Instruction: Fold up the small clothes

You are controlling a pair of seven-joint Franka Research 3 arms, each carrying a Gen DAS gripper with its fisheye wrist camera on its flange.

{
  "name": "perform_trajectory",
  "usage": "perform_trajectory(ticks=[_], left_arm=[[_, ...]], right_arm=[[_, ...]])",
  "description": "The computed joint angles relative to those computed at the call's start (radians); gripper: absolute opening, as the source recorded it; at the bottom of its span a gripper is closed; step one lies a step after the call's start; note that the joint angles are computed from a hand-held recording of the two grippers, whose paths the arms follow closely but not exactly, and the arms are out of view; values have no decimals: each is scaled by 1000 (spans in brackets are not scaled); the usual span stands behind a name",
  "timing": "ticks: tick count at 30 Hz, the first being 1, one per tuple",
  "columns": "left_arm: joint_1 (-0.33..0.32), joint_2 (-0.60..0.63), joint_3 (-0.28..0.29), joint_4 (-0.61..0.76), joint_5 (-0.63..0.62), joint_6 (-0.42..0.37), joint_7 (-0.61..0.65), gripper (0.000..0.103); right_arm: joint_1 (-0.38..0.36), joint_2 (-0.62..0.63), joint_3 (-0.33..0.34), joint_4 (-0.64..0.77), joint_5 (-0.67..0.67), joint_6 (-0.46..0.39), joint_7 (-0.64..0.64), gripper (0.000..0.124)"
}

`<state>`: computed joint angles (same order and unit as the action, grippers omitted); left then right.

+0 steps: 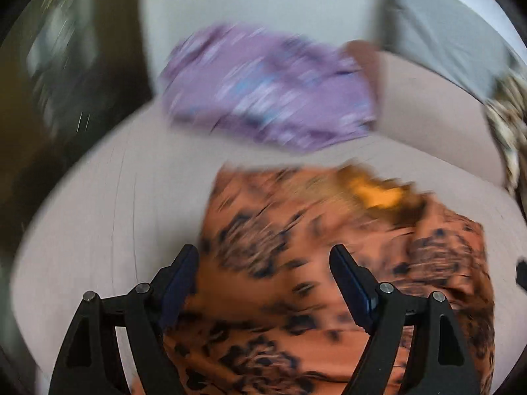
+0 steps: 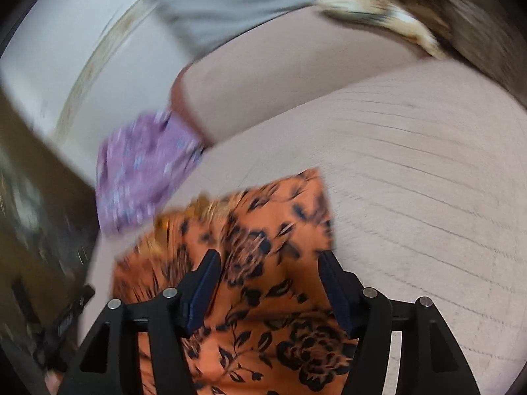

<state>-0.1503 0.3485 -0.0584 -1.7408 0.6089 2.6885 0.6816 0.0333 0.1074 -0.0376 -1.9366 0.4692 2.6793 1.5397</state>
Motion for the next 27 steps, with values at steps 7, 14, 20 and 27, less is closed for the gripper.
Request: perform_trajectory(ticks=[7, 14, 20, 27], left_arm=[[-30, 127, 41, 171, 19, -204, -11, 82], [17, 190, -11, 247, -131, -259, 103, 82], [-7, 215, 4, 294, -121, -290, 114, 82], [-20, 211, 16, 283, -93, -287, 96, 82]], right_arm=[[125, 70, 23, 28, -347, 33, 35, 66], [174, 256, 18, 269, -367, -65, 121, 78], [231, 348, -34, 360, -497, -146, 194, 69], [120, 205, -26, 205, -375, -119, 190, 18]])
